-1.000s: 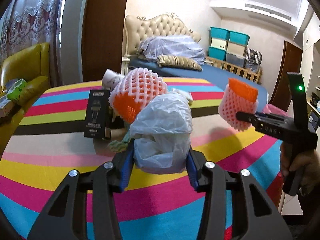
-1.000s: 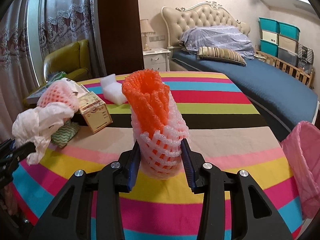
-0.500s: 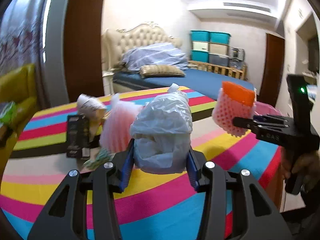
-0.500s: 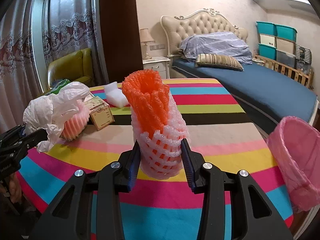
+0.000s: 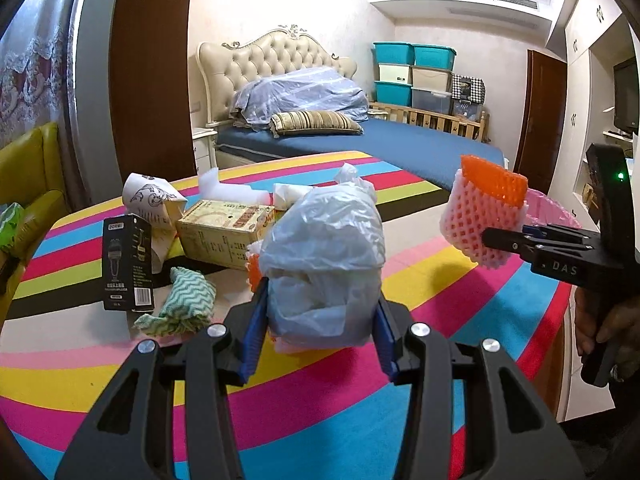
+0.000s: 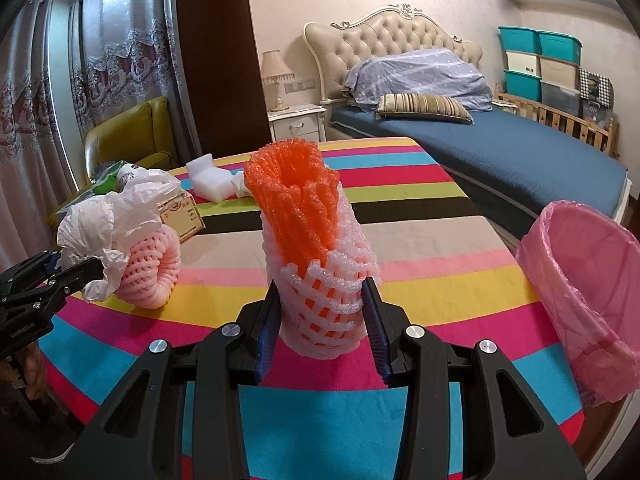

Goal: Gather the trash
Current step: 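Carry the fruit net and plastic bag to the pink wastebasket and open both grippers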

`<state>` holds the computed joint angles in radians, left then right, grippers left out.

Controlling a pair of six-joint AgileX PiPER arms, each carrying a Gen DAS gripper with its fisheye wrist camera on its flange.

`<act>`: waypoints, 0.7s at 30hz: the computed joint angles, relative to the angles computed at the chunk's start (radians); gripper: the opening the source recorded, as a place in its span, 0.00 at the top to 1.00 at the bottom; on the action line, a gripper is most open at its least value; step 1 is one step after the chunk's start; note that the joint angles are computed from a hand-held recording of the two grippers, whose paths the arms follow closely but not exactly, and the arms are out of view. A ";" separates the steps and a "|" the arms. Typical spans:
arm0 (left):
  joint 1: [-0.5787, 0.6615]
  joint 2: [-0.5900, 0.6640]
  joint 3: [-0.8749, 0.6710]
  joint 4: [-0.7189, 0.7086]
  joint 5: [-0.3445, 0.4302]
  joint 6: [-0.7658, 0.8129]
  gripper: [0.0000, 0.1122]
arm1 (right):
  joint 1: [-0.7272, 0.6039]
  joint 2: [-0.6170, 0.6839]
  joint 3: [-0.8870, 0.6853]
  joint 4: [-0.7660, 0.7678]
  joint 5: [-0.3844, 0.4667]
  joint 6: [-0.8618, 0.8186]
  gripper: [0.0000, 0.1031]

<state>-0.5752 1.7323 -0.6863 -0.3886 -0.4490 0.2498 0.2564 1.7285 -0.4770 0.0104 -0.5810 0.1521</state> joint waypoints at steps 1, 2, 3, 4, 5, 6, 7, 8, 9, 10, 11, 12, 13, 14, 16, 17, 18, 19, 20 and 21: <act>-0.005 -0.008 0.003 -0.001 -0.002 0.003 0.60 | -0.005 -0.002 0.005 -0.007 -0.007 0.002 0.62; -0.010 -0.016 0.002 -0.008 0.000 0.013 0.60 | 0.006 -0.012 0.016 0.012 -0.012 -0.008 0.62; -0.017 -0.020 0.002 -0.021 -0.004 0.028 0.60 | 0.009 -0.019 0.022 0.019 -0.014 -0.012 0.62; -0.020 -0.022 0.001 -0.022 -0.007 0.035 0.60 | 0.006 -0.023 0.026 0.017 -0.018 -0.011 0.62; -0.022 -0.023 -0.002 -0.019 -0.007 0.037 0.60 | 0.003 -0.025 0.028 0.014 -0.020 -0.009 0.62; -0.024 -0.020 -0.005 -0.021 -0.007 0.040 0.60 | 0.000 -0.027 0.032 0.009 -0.023 -0.006 0.62; -0.027 -0.018 -0.009 -0.028 -0.004 0.047 0.60 | 0.003 -0.028 0.030 0.015 -0.020 -0.010 0.62; -0.028 -0.014 -0.013 -0.031 -0.003 0.050 0.60 | 0.003 -0.028 0.030 0.017 -0.019 -0.012 0.62; -0.029 -0.011 -0.016 -0.031 -0.002 0.050 0.60 | 0.001 -0.029 0.033 0.016 -0.020 -0.011 0.62; -0.032 -0.008 -0.021 -0.037 -0.001 0.058 0.60 | -0.012 -0.034 0.039 -0.004 -0.021 -0.001 0.62; -0.037 -0.008 -0.026 -0.047 -0.002 0.070 0.60 | -0.020 -0.039 0.042 -0.014 -0.021 0.005 0.62; -0.039 -0.005 -0.030 -0.041 -0.004 0.068 0.60 | -0.026 -0.043 0.046 -0.021 -0.022 0.008 0.62; -0.044 -0.006 -0.035 -0.041 -0.005 0.072 0.60 | -0.027 -0.050 0.048 -0.020 -0.021 0.006 0.62; -0.040 -0.001 -0.045 -0.023 -0.002 0.064 0.60 | -0.039 -0.054 0.054 -0.034 -0.027 0.012 0.62; -0.056 0.012 -0.067 -0.040 0.004 0.092 0.60 | -0.040 -0.056 0.061 -0.032 -0.038 0.007 0.62; -0.064 0.024 -0.078 -0.050 0.003 0.108 0.60 | -0.041 -0.053 0.062 -0.031 -0.041 0.005 0.62; -0.069 0.037 -0.089 -0.057 0.005 0.121 0.60 | -0.045 -0.047 0.061 -0.037 -0.042 0.010 0.62; -0.070 0.054 -0.101 -0.052 0.010 0.121 0.60 | -0.050 -0.042 0.062 -0.051 -0.044 0.022 0.62; -0.069 0.065 -0.112 -0.041 0.020 0.114 0.60 | -0.051 -0.042 0.063 -0.055 -0.043 0.027 0.62; -0.071 0.076 -0.125 -0.035 0.029 0.112 0.60 | -0.056 -0.045 0.066 -0.058 -0.045 0.028 0.62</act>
<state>-0.6460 1.8084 -0.8109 -0.4235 -0.4199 0.3621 0.2008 1.6837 -0.4109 -0.0481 -0.6257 0.1796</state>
